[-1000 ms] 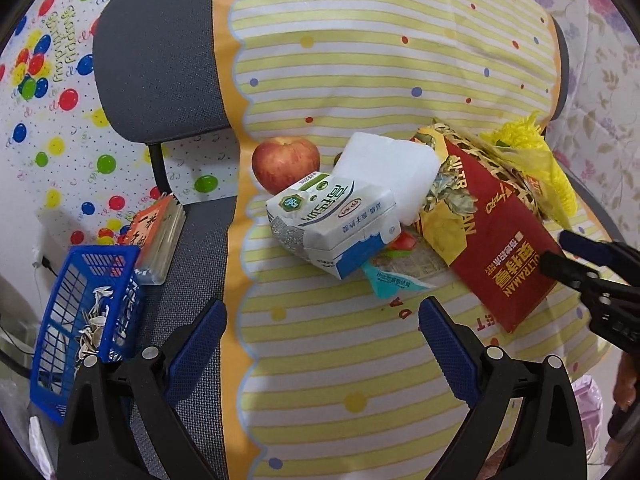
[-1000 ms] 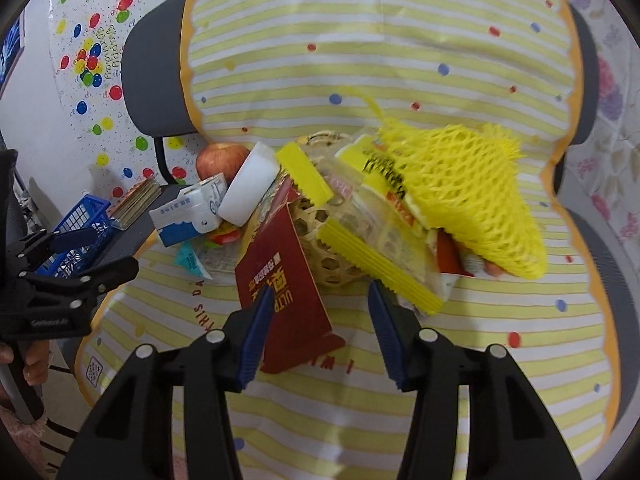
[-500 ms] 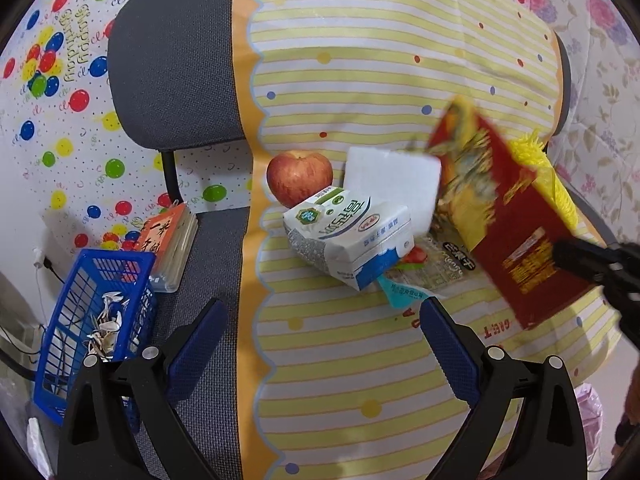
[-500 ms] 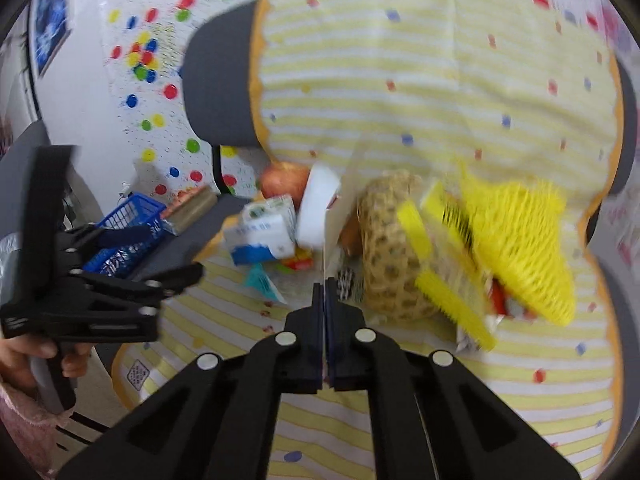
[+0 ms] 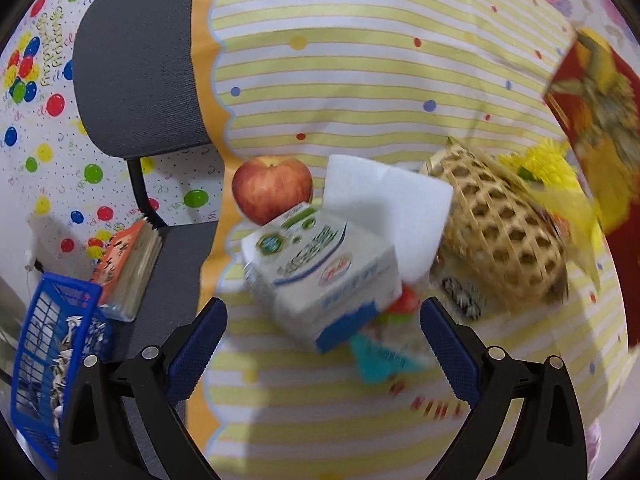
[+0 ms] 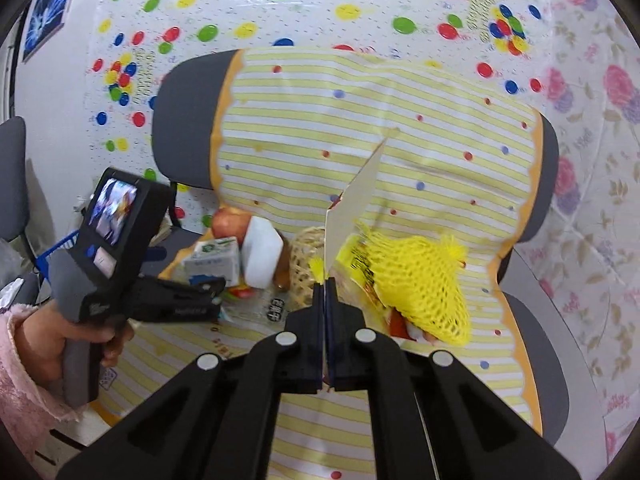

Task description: Collect trash

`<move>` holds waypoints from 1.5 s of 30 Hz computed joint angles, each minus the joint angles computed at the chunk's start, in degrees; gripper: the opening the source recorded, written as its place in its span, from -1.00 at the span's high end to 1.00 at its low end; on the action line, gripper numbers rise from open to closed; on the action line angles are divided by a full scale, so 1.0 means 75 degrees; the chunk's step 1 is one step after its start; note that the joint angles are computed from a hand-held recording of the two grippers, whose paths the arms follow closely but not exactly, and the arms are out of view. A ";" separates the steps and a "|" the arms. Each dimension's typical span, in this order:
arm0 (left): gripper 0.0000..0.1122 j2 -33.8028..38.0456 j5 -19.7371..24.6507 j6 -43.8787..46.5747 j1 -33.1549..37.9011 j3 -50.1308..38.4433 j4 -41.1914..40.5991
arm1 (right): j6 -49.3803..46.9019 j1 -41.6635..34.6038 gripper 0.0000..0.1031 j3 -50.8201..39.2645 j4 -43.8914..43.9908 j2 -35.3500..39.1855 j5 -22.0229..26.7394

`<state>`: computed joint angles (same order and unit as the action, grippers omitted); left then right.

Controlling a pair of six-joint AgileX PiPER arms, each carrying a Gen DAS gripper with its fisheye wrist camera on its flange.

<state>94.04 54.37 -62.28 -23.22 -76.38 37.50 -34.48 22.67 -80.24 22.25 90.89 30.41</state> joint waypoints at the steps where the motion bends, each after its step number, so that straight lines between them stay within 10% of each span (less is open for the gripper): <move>1: -0.71 0.0196 0.0114 -0.0027 0.0027 -0.0233 -0.0008 | -0.0038 -0.0045 0.97 -0.0007 0.0033 0.0033 -0.0004; 9: -0.71 0.1201 0.1006 -0.0318 0.0191 -0.1280 0.0322 | -0.0270 -0.0177 0.97 0.0121 0.0225 0.0105 -0.0122; 23: -0.27 -0.0721 -0.1018 -0.1167 0.0552 0.1353 0.0308 | -0.0761 -0.0342 0.97 0.0845 0.0561 -0.0308 -0.0323; 36: -0.25 -0.2191 0.1190 -0.1999 -0.3590 0.0992 0.2115 | -0.1705 -0.1532 0.97 0.1822 0.1683 -0.1893 0.0461; 45: -0.25 -0.0812 -0.0343 -0.2092 -0.5468 0.0375 0.2188 | -0.2151 -0.4428 0.97 0.3762 0.1527 -0.4310 0.1589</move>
<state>87.95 51.80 -77.97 -64.23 -73.57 53.91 -50.62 -10.54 -52.02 33.70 58.57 42.33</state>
